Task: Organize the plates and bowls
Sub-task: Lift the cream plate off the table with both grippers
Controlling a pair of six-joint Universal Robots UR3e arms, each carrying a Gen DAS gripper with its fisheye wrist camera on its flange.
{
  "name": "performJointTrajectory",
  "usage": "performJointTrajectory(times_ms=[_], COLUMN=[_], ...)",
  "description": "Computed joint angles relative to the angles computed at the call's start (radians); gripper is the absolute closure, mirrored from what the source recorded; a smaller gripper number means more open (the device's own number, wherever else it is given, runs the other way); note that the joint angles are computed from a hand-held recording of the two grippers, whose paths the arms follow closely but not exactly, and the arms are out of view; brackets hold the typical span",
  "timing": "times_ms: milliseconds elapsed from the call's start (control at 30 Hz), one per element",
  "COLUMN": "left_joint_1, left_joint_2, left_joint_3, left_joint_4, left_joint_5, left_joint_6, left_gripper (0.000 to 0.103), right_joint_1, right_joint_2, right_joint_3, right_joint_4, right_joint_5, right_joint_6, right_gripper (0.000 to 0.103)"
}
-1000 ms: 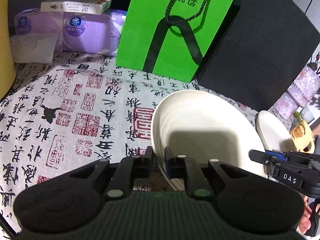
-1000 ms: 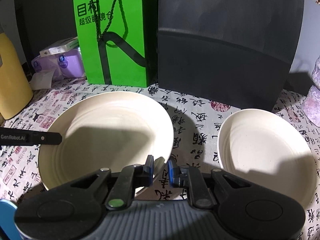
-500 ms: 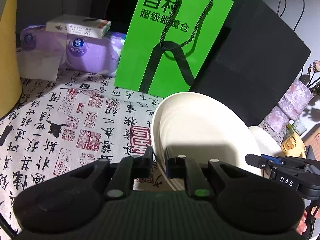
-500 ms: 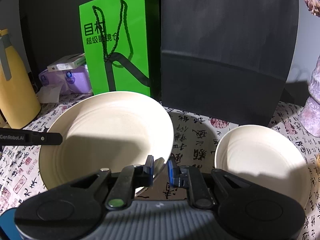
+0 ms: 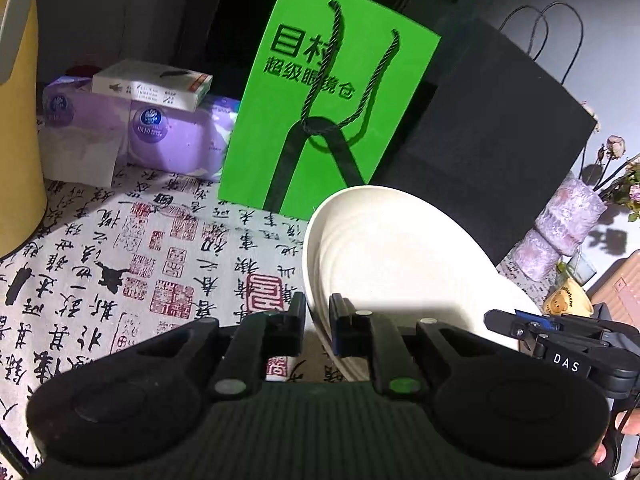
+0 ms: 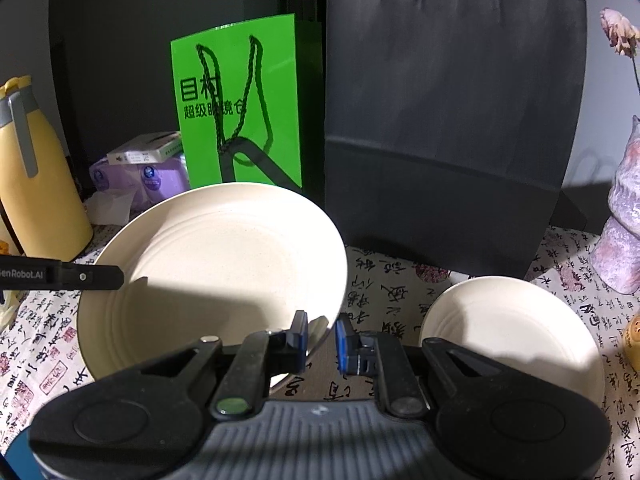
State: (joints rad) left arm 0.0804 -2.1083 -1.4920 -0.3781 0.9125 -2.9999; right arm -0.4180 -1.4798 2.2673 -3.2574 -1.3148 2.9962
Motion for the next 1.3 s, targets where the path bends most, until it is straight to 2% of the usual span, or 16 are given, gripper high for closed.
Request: performJointTrajectory(times_ms=[467, 700, 967, 1167, 1300], left_joint_1=[-0.047, -0.059, -0.052, -0.041, -0.03], left_joint_2=[0.053, 0.104, 0.18, 0.261, 0.322], left_joint_3=[-0.061, -0.121, -0.187, -0.257, -0.31], left_joint_4=[0.053, 0.102, 0.096, 0.096, 0.101], left_joint_5=[0.036, 0.046, 0.046, 0.041, 0.032], left_joint_6=[0.001, -0.01, -0.001, 0.005, 0.006], left_gripper=[0.09, 0.09, 0.09, 0.09, 0.09], right_joint_1=[-0.085, -0.148, -0.204, -0.268, -0.323], right_joint_2=[-0.179, -0.28, -0.415, -0.563, -0.7], right_joint_3=[0.09, 0.149, 0.209, 0.256, 0.278], right_joint_4=[0.079, 0.122, 0.186, 0.295, 0.417], right_joint_5=[0.05, 0.101, 0.161, 0.222, 0.271], right_joint_6=[-0.026, -0.055, -0.074, -0.107, -0.141], right_gripper=[0.089, 0.089, 0.089, 0.089, 0.089])
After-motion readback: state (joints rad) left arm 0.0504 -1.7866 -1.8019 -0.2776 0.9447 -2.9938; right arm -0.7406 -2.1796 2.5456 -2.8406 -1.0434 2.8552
